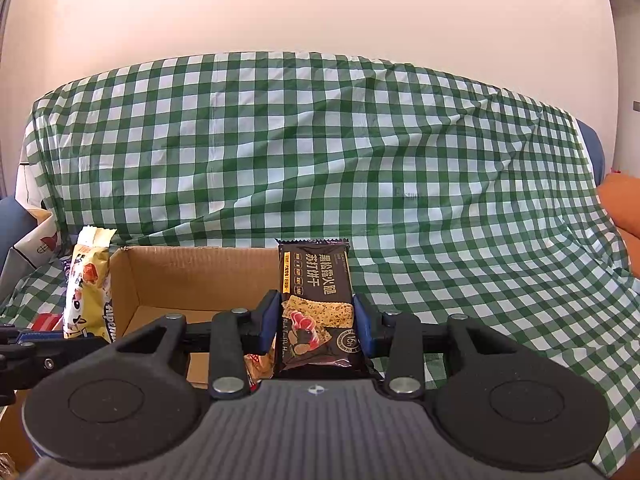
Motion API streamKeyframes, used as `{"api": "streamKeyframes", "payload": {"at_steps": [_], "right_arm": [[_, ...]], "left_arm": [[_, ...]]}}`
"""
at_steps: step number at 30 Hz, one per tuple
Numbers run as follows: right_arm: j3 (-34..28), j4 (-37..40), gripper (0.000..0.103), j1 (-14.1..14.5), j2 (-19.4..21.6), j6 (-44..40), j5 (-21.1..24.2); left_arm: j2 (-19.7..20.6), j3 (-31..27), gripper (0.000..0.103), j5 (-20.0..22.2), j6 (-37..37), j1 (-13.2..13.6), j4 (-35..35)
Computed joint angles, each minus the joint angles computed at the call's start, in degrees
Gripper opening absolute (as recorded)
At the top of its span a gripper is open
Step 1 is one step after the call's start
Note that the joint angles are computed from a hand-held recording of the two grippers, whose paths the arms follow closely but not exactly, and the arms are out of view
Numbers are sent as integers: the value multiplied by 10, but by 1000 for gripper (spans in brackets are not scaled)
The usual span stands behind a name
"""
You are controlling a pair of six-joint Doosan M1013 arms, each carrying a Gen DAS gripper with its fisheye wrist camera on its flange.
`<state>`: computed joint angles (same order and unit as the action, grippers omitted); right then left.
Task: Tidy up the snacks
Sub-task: 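Open left tool to drop the yellow stick while right tool releases biscuit bar into box, then move both open tools back toward the remaining snacks on the cloth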
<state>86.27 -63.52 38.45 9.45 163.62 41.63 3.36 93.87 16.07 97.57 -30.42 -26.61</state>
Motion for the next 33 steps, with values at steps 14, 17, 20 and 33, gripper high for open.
{"api": "streamKeyframes", "payload": {"at_steps": [14, 17, 20, 33], "right_arm": [[-7, 15, 67, 0, 5, -32, 9], [-13, 20, 67, 2, 9, -33, 11], [-20, 17, 68, 6, 16, -32, 14], [-63, 24, 69, 40, 52, -52, 16]], "left_arm": [[3, -5, 29, 32, 29, 4, -30], [-2, -2, 29, 32, 15, 8, -19], [-8, 2, 29, 29, -5, 11, 4], [-51, 26, 13, 57, -287, 53, 278]]}}
